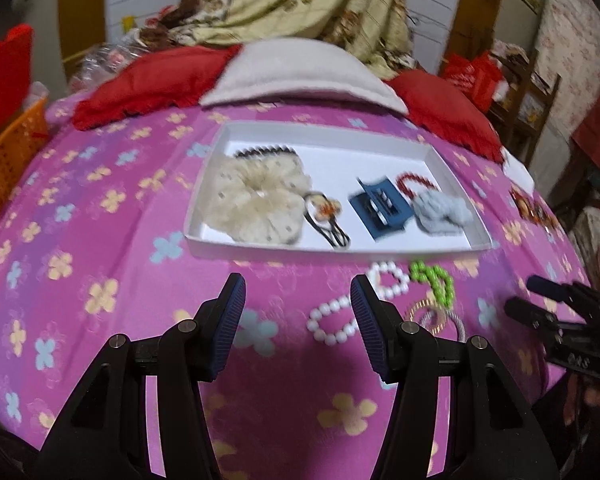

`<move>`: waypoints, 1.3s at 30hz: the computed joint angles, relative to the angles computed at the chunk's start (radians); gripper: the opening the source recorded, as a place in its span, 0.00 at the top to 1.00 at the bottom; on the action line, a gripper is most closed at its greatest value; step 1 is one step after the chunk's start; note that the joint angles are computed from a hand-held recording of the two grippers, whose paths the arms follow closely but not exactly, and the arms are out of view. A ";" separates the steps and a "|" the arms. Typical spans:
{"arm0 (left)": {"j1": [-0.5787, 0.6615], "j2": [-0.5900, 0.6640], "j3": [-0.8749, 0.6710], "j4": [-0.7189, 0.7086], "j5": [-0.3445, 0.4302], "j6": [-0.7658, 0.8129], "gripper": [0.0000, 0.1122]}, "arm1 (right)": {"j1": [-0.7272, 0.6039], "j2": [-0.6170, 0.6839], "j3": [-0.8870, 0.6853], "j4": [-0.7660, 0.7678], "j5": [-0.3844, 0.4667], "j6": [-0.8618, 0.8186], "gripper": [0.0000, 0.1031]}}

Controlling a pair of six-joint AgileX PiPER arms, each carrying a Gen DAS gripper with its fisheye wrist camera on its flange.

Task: Organize jewelry
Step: 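Lift both tools away from the tray toward the remaining bracelets, then grasp the green bead bracelet with right tool while left tool grasps white bead bracelet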

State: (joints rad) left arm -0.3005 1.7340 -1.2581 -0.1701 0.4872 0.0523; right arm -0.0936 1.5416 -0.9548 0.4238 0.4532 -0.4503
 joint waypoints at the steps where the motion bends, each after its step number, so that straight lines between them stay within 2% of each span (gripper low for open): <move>1: -0.001 0.006 0.002 -0.025 0.004 0.033 0.51 | -0.004 0.007 0.001 0.013 -0.002 -0.015 0.35; 4: -0.006 0.028 0.007 -0.111 0.022 0.138 0.51 | -0.019 0.034 -0.009 0.071 0.001 -0.077 0.37; 6: -0.016 0.042 0.011 -0.140 0.028 0.184 0.51 | -0.018 0.056 -0.027 0.107 0.008 -0.116 0.43; 8: -0.029 0.058 0.008 -0.132 0.031 0.196 0.48 | -0.002 0.081 -0.050 0.118 0.005 -0.138 0.45; 14: -0.051 0.110 -0.018 -0.112 0.044 0.221 0.48 | 0.038 0.191 -0.151 0.094 0.014 -0.137 0.52; 21: -0.054 0.173 -0.073 -0.107 0.065 0.228 0.48 | 0.060 0.279 -0.226 -0.009 0.016 -0.078 0.61; 27: -0.064 0.207 -0.101 -0.096 0.059 0.221 0.48 | 0.087 0.290 -0.221 -0.105 -0.054 -0.044 0.73; 28: -0.059 0.212 -0.108 -0.121 0.066 0.242 0.53 | 0.088 0.289 -0.218 -0.104 -0.061 -0.052 0.76; 29: -0.059 0.212 -0.109 -0.125 0.064 0.245 0.65 | 0.082 0.287 -0.213 -0.074 -0.065 -0.089 0.84; 30: -0.058 0.214 -0.112 -0.125 0.066 0.245 0.72 | 0.079 0.286 -0.211 -0.073 -0.067 -0.091 0.88; 31: -0.056 0.217 -0.118 -0.122 0.069 0.239 0.83 | 0.076 0.285 -0.210 -0.073 -0.067 -0.091 0.89; 34: -0.035 0.219 -0.128 -0.180 0.097 0.282 0.85 | 0.048 0.266 -0.196 0.001 -0.060 -0.151 0.91; 36: -0.020 0.196 -0.109 -0.223 0.091 0.318 0.95 | 0.030 0.238 -0.177 0.055 -0.060 -0.197 0.91; 39: 0.001 0.166 -0.103 -0.273 0.105 0.351 0.96 | -0.003 0.195 -0.164 0.153 -0.028 -0.277 0.91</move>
State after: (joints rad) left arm -0.2992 1.9001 -1.3615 -0.4427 0.5920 0.4034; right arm -0.0967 1.7362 -1.1186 0.5766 0.4255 -0.7278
